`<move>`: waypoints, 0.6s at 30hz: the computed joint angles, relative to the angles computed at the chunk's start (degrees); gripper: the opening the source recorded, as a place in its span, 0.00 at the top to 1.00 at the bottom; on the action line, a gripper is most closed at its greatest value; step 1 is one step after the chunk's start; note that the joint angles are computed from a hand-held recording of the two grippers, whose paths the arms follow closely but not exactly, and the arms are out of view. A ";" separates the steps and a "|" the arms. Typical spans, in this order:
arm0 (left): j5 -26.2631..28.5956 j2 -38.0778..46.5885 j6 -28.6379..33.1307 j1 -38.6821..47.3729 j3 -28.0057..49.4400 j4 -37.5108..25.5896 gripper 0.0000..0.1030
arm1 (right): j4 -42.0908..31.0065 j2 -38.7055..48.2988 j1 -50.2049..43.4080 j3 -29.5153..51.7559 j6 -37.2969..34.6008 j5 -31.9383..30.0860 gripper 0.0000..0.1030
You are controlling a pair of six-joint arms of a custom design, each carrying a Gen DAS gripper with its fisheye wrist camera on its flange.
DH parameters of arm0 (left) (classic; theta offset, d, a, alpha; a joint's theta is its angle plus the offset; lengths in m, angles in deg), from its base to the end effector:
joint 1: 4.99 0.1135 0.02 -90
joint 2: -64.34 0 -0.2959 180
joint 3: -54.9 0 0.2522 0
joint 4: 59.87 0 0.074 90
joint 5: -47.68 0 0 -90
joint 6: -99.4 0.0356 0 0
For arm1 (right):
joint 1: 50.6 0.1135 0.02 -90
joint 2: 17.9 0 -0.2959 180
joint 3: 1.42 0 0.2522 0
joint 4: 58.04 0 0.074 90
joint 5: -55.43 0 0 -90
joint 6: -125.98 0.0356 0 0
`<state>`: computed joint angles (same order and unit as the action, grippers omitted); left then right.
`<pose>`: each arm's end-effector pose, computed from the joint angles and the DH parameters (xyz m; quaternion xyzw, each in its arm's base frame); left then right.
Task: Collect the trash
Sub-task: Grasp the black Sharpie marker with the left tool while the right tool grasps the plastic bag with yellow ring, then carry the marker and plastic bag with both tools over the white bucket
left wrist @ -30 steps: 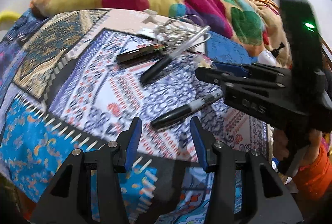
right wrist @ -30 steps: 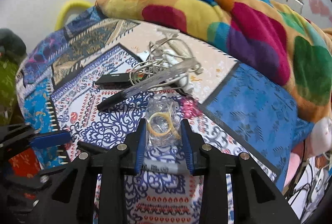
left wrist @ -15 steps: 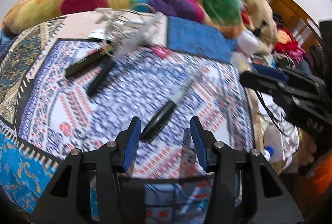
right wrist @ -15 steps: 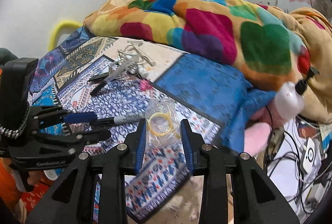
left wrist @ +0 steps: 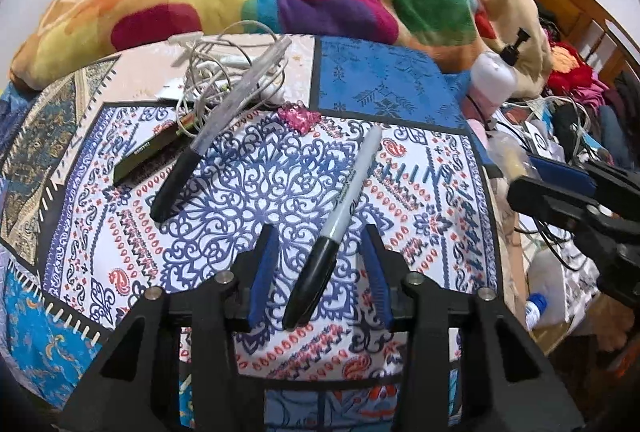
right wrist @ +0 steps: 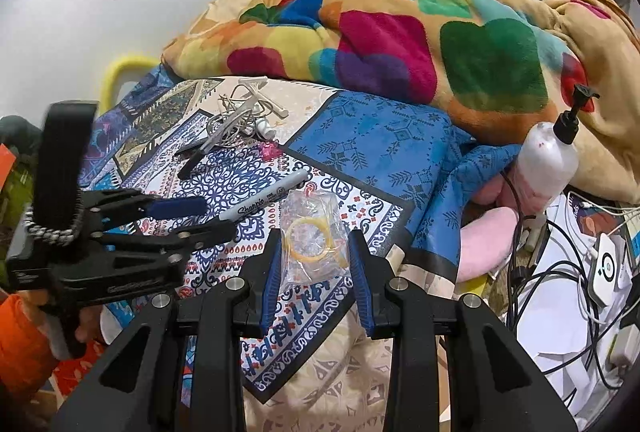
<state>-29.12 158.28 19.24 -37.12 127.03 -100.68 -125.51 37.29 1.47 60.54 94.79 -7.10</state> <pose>0.2704 -0.1794 0.2185 0.3710 0.8914 -0.1550 0.2091 0.1071 0.1107 0.2941 0.1152 0.9347 0.0720 0.3285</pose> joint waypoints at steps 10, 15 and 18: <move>-7.08 -4.73 -0.02 -6.34 -4.81 0.61 0.88 | -1.09 0.48 3.20 1.07 3.76 1.46 0.71; -4.37 -7.92 -2.38 -3.83 -5.51 -2.25 0.89 | -7.41 1.39 8.62 5.30 9.48 5.26 0.71; -2.44 -12.79 -2.66 -2.33 -5.82 -5.10 0.90 | -12.02 3.08 12.76 8.92 13.65 7.93 0.71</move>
<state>-31.56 145.48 16.58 -39.45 121.20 -105.79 -137.53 40.37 14.23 69.45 108.44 0.83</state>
